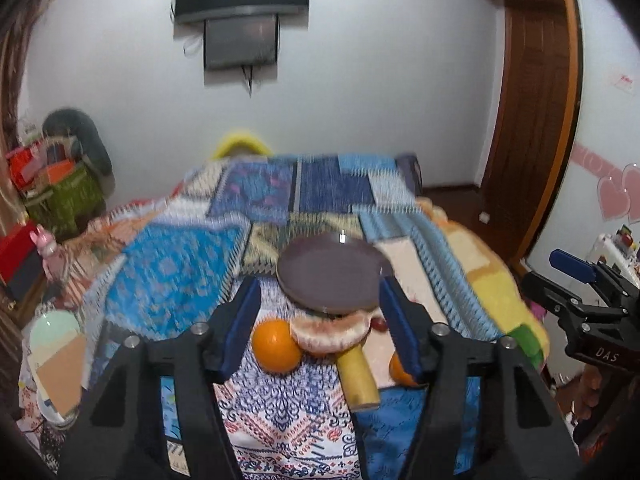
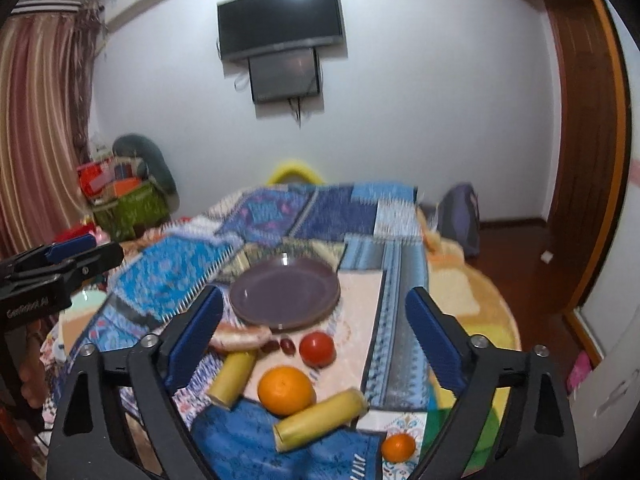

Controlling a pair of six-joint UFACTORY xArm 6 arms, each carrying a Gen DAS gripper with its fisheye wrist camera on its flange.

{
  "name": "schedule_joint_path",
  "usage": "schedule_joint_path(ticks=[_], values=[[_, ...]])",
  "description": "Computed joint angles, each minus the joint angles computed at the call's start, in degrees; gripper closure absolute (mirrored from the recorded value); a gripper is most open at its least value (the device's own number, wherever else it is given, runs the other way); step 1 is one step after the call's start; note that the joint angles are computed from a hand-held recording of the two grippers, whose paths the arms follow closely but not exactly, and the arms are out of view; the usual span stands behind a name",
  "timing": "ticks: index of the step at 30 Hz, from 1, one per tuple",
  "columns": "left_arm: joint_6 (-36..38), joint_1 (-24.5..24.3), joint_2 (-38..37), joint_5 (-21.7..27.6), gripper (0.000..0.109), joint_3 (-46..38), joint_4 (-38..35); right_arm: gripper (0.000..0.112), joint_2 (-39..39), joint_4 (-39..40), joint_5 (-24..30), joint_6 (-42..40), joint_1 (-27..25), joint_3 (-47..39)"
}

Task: Organize fruits
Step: 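Lower the left tool onto a yellow corn cob while the right tool grasps a large orange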

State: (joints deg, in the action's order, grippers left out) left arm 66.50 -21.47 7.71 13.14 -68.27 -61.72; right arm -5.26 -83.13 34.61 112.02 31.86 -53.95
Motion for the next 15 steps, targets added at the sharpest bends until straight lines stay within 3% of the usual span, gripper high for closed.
schedule_joint_path(ticks=[6, 15], values=[[-9.6, 1.5, 5.6, 5.7, 0.051, -3.1, 11.4, 0.044, 4.0, 6.0, -8.2, -6.3, -4.0, -0.4], [-17.8, 2.2, 12.0, 14.0, 0.051, -8.1, 20.4, 0.045, 11.0, 13.5, -17.9, -14.1, -7.4, -2.5]])
